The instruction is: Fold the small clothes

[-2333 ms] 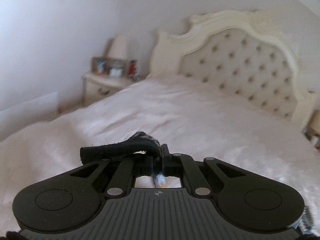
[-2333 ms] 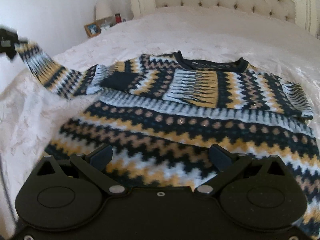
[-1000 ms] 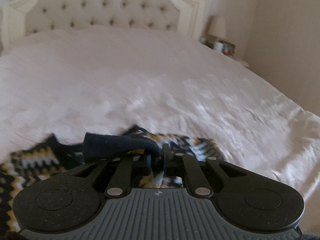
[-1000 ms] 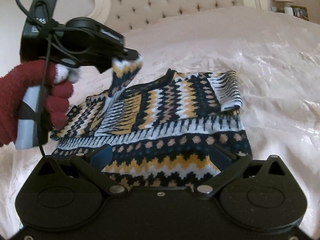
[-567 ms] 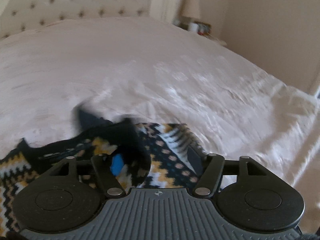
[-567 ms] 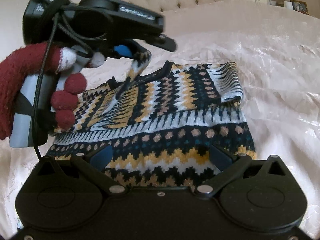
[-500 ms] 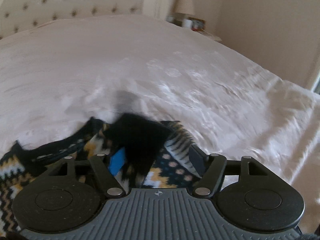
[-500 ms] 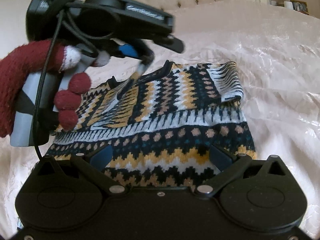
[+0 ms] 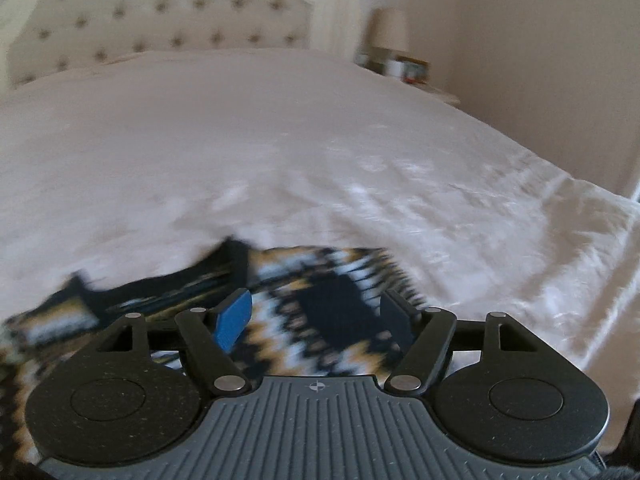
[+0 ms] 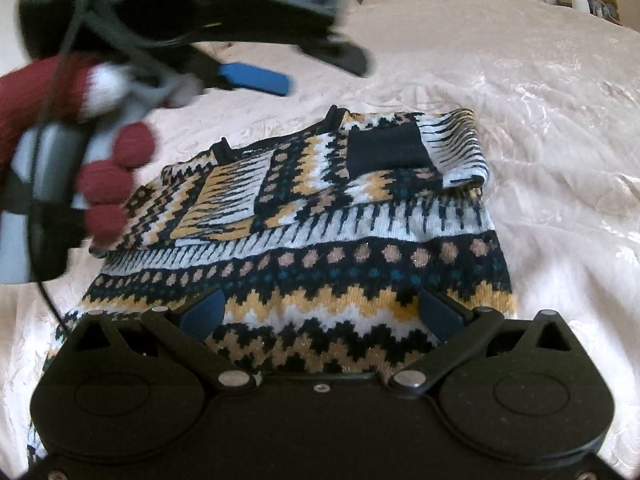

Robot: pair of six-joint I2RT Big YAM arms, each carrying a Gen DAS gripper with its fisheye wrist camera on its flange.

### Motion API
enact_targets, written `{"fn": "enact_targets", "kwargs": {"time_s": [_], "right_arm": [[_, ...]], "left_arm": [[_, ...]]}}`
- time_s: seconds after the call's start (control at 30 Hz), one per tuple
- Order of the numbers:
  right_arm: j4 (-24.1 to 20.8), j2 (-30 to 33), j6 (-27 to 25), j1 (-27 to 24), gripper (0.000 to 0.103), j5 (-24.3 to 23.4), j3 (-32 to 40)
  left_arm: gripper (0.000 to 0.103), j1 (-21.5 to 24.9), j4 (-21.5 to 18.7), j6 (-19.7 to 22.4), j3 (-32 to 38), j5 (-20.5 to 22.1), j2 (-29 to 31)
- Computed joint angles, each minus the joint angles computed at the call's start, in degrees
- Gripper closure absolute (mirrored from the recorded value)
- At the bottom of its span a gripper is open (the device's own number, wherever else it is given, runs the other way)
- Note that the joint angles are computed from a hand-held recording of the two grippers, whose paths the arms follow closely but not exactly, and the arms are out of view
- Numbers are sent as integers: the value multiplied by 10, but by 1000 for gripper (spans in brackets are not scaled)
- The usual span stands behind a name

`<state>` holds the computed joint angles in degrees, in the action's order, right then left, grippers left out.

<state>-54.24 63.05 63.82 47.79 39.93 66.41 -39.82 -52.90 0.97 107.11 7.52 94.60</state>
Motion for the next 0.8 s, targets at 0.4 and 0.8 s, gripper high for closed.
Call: {"fn": "enact_targets", "kwargs": {"time_s": [0.4,0.8], "right_arm": [[-23,25,-27,0,0,-1,12],[2,26,-44,15,0,37,-8]], "left_arm": [[33,89,62,-12,-200,-96,-144],[33,113,122,-18,-358,-117,-224]]}}
